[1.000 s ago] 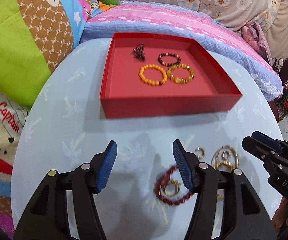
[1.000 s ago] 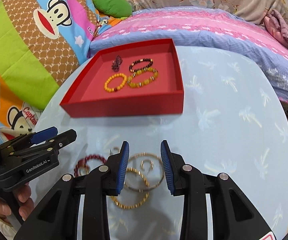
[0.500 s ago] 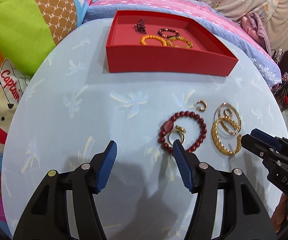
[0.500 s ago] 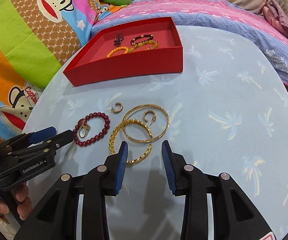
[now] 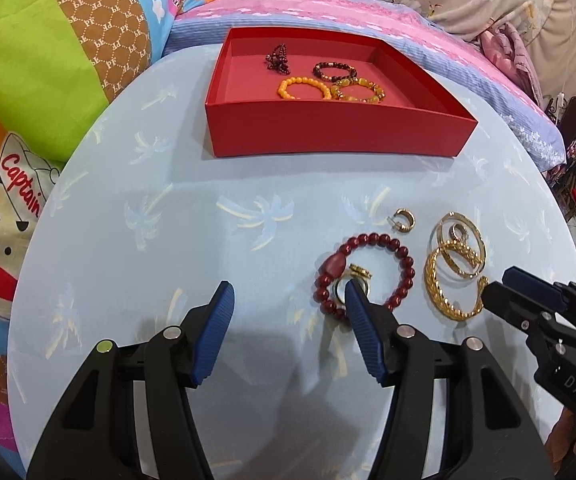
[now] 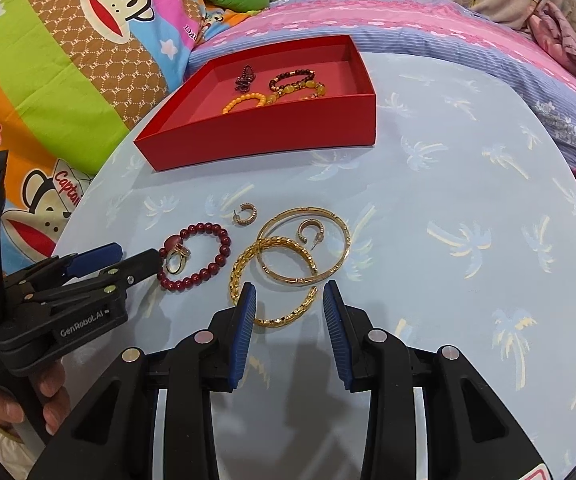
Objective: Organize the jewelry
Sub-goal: 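Move both grippers back to the remaining jewelry on the table, then grasp the dark red bead bracelet with gold ring using the left gripper, then grasp a thin gold bangle with the right gripper while the left lifts the red bracelet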
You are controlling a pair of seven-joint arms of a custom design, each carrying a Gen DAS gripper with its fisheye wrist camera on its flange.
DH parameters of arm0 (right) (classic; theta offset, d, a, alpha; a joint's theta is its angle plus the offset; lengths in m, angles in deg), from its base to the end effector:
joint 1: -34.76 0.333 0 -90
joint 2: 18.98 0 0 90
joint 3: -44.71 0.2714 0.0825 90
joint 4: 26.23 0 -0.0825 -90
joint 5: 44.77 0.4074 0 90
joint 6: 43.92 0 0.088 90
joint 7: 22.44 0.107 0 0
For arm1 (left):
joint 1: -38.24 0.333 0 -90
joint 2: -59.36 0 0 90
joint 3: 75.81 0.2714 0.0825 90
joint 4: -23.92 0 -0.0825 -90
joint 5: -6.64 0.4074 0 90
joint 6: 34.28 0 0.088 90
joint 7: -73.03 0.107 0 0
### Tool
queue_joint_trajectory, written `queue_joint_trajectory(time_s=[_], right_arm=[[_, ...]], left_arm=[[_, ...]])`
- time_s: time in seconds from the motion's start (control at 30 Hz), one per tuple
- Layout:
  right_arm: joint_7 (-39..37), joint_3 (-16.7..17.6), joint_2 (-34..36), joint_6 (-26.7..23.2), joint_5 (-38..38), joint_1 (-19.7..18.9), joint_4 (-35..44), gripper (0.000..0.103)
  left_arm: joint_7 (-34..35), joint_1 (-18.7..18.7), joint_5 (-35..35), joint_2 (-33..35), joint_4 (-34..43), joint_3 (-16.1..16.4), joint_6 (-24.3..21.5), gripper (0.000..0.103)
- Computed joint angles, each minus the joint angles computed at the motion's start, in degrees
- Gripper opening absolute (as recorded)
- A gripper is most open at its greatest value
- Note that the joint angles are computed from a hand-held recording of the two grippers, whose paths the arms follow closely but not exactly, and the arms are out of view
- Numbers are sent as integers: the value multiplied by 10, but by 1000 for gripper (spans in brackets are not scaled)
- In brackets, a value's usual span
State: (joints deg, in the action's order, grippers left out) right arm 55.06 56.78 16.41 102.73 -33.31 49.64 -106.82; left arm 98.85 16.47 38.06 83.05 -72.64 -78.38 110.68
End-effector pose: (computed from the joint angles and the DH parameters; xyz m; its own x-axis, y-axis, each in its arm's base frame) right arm 0.6898 0.3111 0.3622 0.5006 -0.8455 -0.1859 -0.7742 -0.3412 -0.5331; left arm 0.6385 -0.2916 0.3530 0.2840 -0.9535 0.1006 -0.7946 -0.2928 -0.5319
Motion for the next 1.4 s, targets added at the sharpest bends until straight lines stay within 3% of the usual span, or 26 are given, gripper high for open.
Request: queue_joint_trajectory(time_s=[0.23,0.33,0.43,0.53,0.77,0.9,1.13,1.4], right_arm=[[5,-2,13,-7,-3,2,22,35],[8,-4,23,-11,-7,4,38,35],[14,-8,38,-18,-12,7,61,35],[22,-12,56,-26,-18,10,87,35],[26,-11,90,-47,-21,11,137,35],[23,-11,95,-48,-23,15,144,54],[32,-21,125,-63,-40,33,184,67],[36,-33,141,-39,-73,51,195,68]], left_arm=[[34,1,-19,40,55,2,1,51],[55,2,-35,59,81,2,-3,46],[69,6,-60,66,82,0,15,44],[75,-8,-55,74,95,11,-1,41],[67,-17,-42,65,81,20,2,21],[60,-12,-41,60,72,19,9,13],[62,-3,-60,53,59,12,30,13],[71,3,-89,48,50,9,44,13]])
